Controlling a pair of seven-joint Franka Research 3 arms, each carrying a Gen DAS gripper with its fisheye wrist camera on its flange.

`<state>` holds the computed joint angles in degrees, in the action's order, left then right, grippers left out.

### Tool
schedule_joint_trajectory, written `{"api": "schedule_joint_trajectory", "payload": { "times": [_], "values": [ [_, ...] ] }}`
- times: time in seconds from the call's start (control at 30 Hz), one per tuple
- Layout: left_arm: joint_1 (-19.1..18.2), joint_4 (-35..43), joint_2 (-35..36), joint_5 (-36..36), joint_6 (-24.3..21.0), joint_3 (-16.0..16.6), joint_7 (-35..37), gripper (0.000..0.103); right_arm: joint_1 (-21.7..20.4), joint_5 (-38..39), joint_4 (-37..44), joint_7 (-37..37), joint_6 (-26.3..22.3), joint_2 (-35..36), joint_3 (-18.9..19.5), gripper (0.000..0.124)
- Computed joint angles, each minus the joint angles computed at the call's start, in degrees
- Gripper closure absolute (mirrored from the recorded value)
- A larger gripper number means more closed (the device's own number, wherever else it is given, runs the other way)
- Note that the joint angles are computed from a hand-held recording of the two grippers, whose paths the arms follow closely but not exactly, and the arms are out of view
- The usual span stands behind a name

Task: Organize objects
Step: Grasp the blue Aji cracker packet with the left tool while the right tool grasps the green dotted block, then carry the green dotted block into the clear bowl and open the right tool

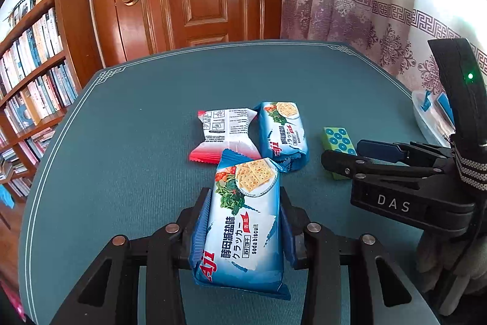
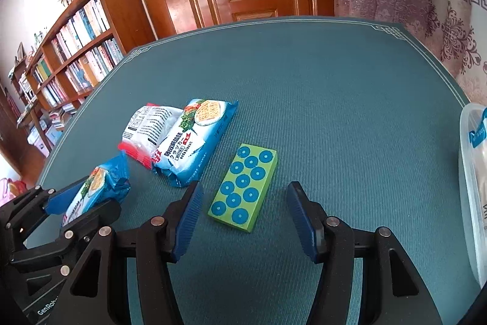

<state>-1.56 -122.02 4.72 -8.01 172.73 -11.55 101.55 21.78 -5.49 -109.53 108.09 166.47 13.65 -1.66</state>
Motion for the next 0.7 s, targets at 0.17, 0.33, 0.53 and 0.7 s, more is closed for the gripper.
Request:
{"api": "schedule_joint_trajectory", "payload": {
  "times": [0.17, 0.33, 0.53, 0.7],
  "values": [
    [-0.43, 0.08, 0.28, 4.91, 0.46, 1.34, -4.88, 0.06, 4.24, -10.74, 1.59, 7.79, -1.49, 1.02, -4.54, 0.076],
    [-0.11, 0.34, 0.53, 6.95, 0.16, 1.37, -6.79, 0.06, 3.7, -14.13, 1.46, 10.57, -2.27, 0.6, -4.25, 0.093],
    [0.15, -0.21, 0.1, 7.32, 0.37, 0.98, -7.08, 0.06, 1.35, -12.27, -1.31, 9.57, -1.04, -1.33, -2.05, 0.093],
    [-0.11, -0.56, -0.13, 7.55, 0.73, 1.0, -6.97, 0.06, -0.43, -8.56, -4.44, 7.68, 0.33, -3.51, -0.33, 0.094]
  ]
}}
